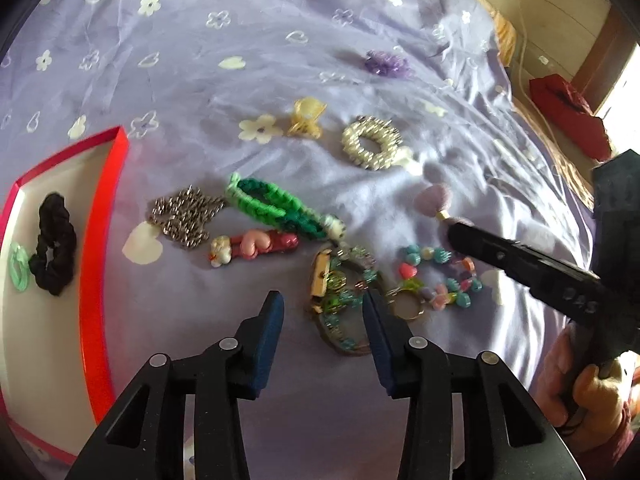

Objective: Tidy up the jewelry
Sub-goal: 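Grasp the beaded bracelet with the left tool while the right tool grasps the lilac bow tie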

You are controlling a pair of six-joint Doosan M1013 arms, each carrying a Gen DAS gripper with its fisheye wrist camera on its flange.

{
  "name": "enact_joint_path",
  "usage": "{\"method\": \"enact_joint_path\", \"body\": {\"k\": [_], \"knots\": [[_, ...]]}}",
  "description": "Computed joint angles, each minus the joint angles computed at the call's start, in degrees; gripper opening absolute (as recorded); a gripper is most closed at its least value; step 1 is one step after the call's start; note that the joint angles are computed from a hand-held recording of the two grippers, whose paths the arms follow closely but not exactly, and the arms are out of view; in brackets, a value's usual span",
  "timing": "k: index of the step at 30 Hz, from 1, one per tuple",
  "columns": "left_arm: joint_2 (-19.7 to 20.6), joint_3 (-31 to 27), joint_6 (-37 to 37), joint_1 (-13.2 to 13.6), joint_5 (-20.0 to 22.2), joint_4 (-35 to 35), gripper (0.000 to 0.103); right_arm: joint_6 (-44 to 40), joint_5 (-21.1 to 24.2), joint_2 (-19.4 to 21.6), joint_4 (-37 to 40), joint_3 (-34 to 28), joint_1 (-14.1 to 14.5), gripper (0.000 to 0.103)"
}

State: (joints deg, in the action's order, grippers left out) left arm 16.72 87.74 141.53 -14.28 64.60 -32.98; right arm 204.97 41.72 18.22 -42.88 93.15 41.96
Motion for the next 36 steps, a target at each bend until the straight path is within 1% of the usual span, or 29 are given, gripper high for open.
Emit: {"method": "enact_joint_path", "body": {"k": [2, 3, 5, 7, 10, 12, 14, 19, 22, 24, 25, 26, 27, 31, 36], "knots": [[-1.0, 0.9, 2.9, -0.1, -0.5, -1.2, 0.031, 0.4, -0.1, -0.1, -0.1, 0.2, 0.0, 0.01], [-1.4, 1.2, 4.2, -0.2, -0.4, -1.7, 0.029, 0.6, -0.1, -0.1, -0.3, 0.3, 0.0, 0.01], [-1.7, 1.7, 6.0, -0.8, -0.1, -1.7, 0.021, 1.0, -0.1, -0.2, -0.5, 0.5, 0.0, 0.01], [-1.3, 1.7, 5.8, -1.4, -0.2, -0.5, 0.02, 2.0, -0.1, -0.4, -1.0, 0.8, 0.0, 0.01], [0.0, 1.0, 2.6, -2.3, 0.0, 2.3, 0.021, 3.0, 0.0, -0.7, -1.4, 1.3, 0.1, 0.01], [0.6, 0.4, 1.6, -2.2, 0.5, 1.8, 0.021, 3.6, 0.1, -0.9, -1.7, 1.7, 0.1, 0.01], [0.4, 0.3, 0.6, -2.4, -1.1, 3.1, 0.021, 4.3, 0.4, -1.1, -2.1, 1.9, 0.2, 0.01], [0.9, -0.2, 0.5, -2.2, -0.2, 3.1, 0.021, 5.1, -0.3, -1.2, -2.5, 2.3, 0.0, 0.01], [0.7, 0.7, 0.3, -3.2, -2.9, 6.0, 0.022, 5.3, -1.0, -1.1, -2.5, 2.4, -0.1, 0.01], [0.6, 1.0, 0.5, -3.7, -3.9, 6.6, 0.022, 5.0, -1.1, -1.1, -2.4, 2.4, -0.1, 0.01], [0.6, 1.0, 0.6, -3.9, -4.2, 6.9, 0.019, 5.1, -1.1, -1.1, -2.4, 2.4, -0.1, 0.01], [0.5, 1.0, 0.7, -4.0, -4.4, 6.9, 0.01, 5.3, -1.0, -1.1, -2.4, 2.4, -0.1, 0.01], [0.5, 1.0, 0.6, -4.0, -4.7, 6.9, 0.009, 5.3, -0.8, -1.1, -2.5, 2.4, -0.1, 0.01], [0.2, 1.1, 0.9, -2.8, -4.4, 4.3, 0.008, 4.6, 0.0, -1.0, -2.4, 1.8, 0.1, 0.01], [-1.3, 1.6, 3.7, -0.6, -4.4, -0.1, 0.008, 1.9, 0.6, -0.5, -2.3, 0.1, 0.2, 0.01]]}}
